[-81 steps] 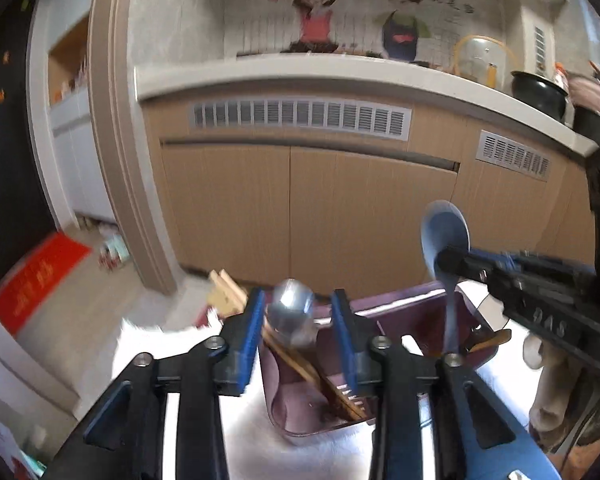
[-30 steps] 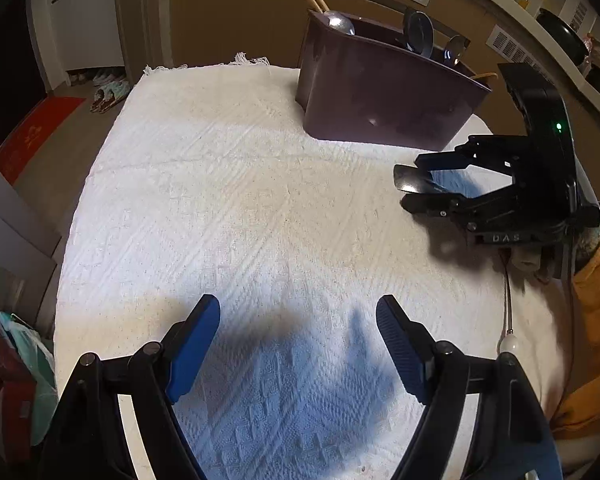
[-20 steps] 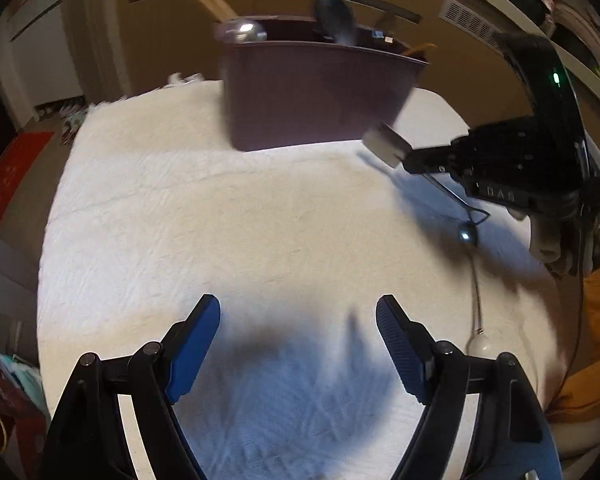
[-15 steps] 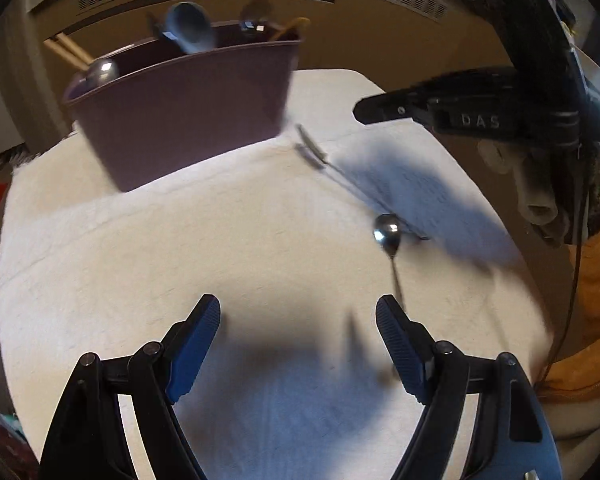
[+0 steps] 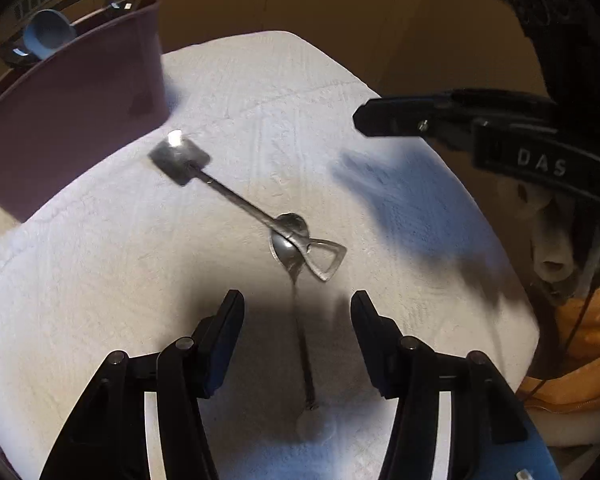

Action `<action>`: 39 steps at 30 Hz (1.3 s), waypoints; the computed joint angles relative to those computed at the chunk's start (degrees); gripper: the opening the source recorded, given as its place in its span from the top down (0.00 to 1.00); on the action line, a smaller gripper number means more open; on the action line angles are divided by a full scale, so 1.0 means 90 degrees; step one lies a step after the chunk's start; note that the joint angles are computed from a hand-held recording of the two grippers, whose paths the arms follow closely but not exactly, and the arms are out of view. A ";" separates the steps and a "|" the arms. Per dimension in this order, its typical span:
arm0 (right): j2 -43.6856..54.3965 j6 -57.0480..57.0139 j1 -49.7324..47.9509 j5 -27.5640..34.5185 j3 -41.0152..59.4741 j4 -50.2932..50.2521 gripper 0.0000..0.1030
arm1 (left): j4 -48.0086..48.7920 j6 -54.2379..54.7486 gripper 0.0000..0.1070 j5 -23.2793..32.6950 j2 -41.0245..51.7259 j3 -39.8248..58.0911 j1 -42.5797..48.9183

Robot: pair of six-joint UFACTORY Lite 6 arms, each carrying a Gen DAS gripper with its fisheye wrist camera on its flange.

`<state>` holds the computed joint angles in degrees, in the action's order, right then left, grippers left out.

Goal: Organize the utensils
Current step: 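Grasp the metal shovel spoon with the right gripper while the left approaches the last metal spoon, then grasp the last metal spoon by its white-knobbed handle with the left gripper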

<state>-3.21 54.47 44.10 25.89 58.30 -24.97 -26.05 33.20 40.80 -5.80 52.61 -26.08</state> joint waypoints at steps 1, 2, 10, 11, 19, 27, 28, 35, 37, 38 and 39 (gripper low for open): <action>0.0135 0.0112 0.0001 -0.0203 0.0007 -0.0040 0.75 | 0.0208 -0.0141 0.50 -0.0005 -0.0262 -0.0124 0.0145; 0.0393 0.0359 0.0032 -0.0347 0.0153 -0.0245 0.53 | 0.0348 -0.0227 0.48 -0.0006 -0.0431 -0.0203 0.0277; 0.3858 0.0963 0.0458 0.0086 0.3574 -0.1466 0.51 | 0.0234 0.0318 0.37 0.0263 -0.1144 -0.0660 0.2120; 0.4266 0.0586 0.0456 0.0237 0.4018 -0.1178 0.57 | 0.0113 0.0552 0.37 0.0337 -0.1178 -0.0695 0.2352; 0.4541 0.0575 0.0813 0.0842 0.4545 -0.1284 0.68 | -0.0313 0.1111 0.36 0.0497 -0.1178 -0.0829 0.2514; 0.0984 0.3173 0.1062 0.0571 0.1447 -0.2789 0.68 | -0.0220 0.0665 0.48 -0.0195 -0.0547 -0.0437 0.0388; 0.0629 0.3436 0.1163 0.0725 0.1213 -0.3014 0.68 | -0.0107 0.0454 0.50 -0.0317 -0.0246 -0.0239 0.0098; -0.1098 0.4186 0.1947 0.1922 0.0335 -0.3571 0.68 | 0.0449 -0.0374 0.53 -0.0753 0.1005 0.0660 -0.0854; -0.1346 0.4370 0.2126 0.2178 0.0119 -0.3672 0.68 | 0.0435 -0.0445 0.53 -0.0712 0.1238 0.0917 -0.0921; -0.1437 0.4377 0.2164 0.2329 0.0067 -0.3667 0.68 | 0.0428 -0.0504 0.54 -0.0713 0.1210 0.0886 -0.0962; -0.1593 0.4457 0.2239 0.2443 -0.0116 -0.3697 0.68 | 0.0477 -0.0582 0.55 -0.0741 0.1236 0.0910 -0.1025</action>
<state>-17.54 94.58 64.26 47.88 57.25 -58.24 -21.76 27.96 34.13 5.33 60.81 -35.31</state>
